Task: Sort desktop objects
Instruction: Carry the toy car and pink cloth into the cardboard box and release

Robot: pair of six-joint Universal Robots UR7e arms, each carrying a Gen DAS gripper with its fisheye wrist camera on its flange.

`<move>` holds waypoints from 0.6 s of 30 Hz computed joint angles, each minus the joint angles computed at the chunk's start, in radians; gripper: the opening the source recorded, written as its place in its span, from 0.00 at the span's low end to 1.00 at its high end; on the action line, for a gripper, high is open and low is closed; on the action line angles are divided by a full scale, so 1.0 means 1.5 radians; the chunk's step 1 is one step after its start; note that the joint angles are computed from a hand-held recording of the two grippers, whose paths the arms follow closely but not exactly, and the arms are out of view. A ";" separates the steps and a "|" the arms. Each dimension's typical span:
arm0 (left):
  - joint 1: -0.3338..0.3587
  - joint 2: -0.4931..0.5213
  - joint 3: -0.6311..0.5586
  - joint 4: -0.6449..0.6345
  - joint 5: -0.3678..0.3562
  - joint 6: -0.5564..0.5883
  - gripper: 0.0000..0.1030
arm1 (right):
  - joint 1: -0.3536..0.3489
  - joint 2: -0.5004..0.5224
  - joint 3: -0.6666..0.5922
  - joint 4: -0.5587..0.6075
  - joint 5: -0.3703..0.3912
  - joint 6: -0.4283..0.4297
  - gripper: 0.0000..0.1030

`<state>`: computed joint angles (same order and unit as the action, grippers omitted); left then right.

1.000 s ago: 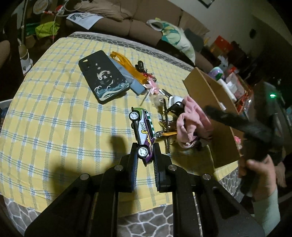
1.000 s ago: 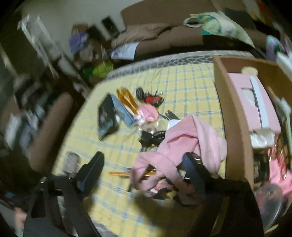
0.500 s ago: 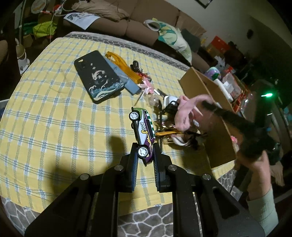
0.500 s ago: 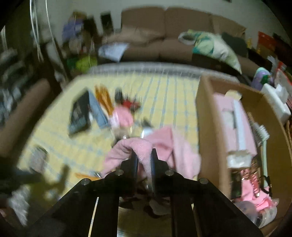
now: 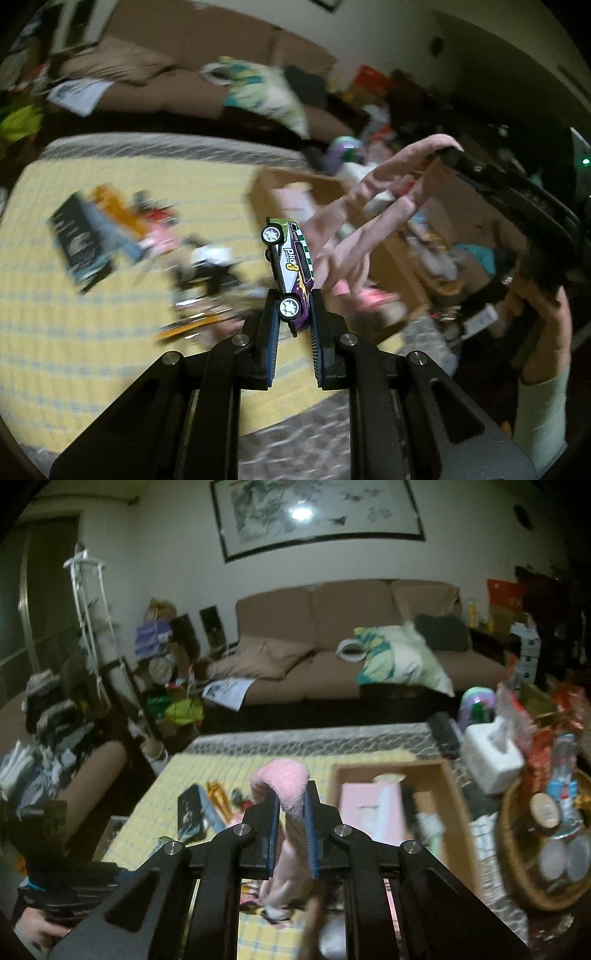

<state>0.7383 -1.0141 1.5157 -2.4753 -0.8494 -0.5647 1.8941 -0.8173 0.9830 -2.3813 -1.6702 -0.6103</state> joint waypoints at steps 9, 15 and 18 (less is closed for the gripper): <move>0.007 0.217 -0.284 0.077 -0.117 0.050 0.14 | -0.034 0.018 -0.122 0.080 -0.049 -0.013 0.12; 0.036 0.318 -0.382 0.131 -0.169 0.008 0.14 | -0.082 0.030 -0.114 0.101 -0.089 0.004 0.12; 0.049 0.351 -0.403 0.150 -0.182 -0.013 0.14 | -0.107 0.031 -0.084 0.108 -0.126 0.012 0.12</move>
